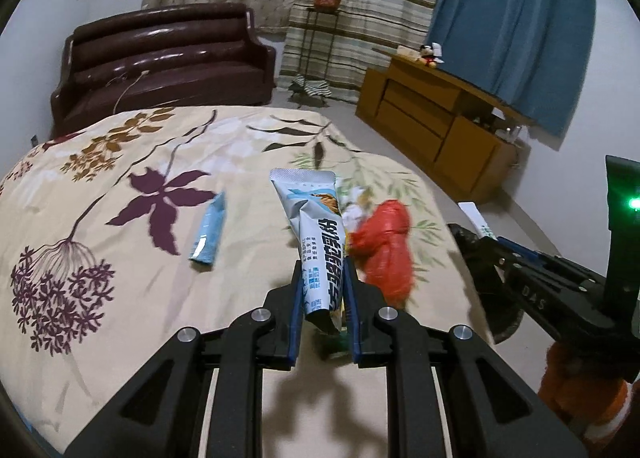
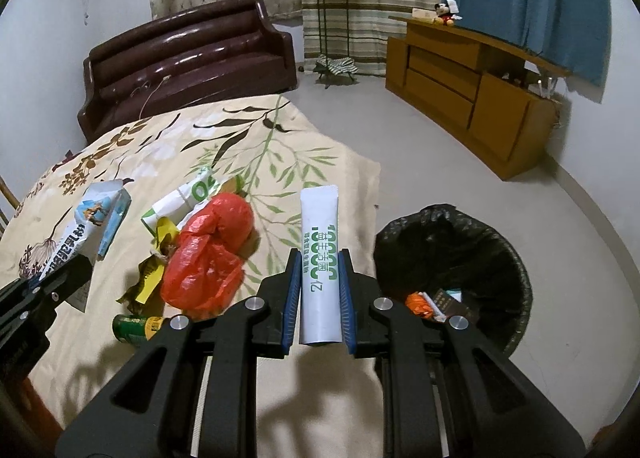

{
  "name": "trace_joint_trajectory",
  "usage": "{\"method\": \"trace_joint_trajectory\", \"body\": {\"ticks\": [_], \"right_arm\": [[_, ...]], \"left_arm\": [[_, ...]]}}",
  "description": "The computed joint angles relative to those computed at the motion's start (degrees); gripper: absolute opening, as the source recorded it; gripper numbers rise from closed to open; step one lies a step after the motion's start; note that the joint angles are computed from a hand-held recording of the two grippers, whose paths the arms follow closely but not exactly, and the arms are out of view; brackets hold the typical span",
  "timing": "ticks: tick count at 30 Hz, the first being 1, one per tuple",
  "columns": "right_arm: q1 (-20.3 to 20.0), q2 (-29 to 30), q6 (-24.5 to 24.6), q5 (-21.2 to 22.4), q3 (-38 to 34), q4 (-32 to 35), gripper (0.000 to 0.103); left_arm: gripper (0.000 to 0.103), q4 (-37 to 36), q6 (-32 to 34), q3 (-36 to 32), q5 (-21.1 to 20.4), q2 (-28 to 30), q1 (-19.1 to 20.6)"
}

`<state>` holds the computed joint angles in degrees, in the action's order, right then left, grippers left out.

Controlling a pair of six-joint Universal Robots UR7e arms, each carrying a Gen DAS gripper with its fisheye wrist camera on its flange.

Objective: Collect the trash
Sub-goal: 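Carry the tube and the printed wrapper over the bin with both grippers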

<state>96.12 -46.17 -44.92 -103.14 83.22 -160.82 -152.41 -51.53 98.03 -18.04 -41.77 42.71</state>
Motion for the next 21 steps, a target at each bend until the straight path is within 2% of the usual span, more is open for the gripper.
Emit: {"method": "trace_joint_trajectory", "body": {"ticks": [12, 21], "right_arm": [[-2.66, -0.97, 0.36, -0.37, -2.64, -1.66, 0.018], [-4.97, 0.04, 0.81, -0.95, -6.08, -1.97, 0.018]], "left_arm": [[0.019, -10.12, 16.47, -11.18, -3.46, 9.29, 0.81], [0.019, -9.37, 24.12, -21.57, -6.22, 15.97, 2.39]]}}
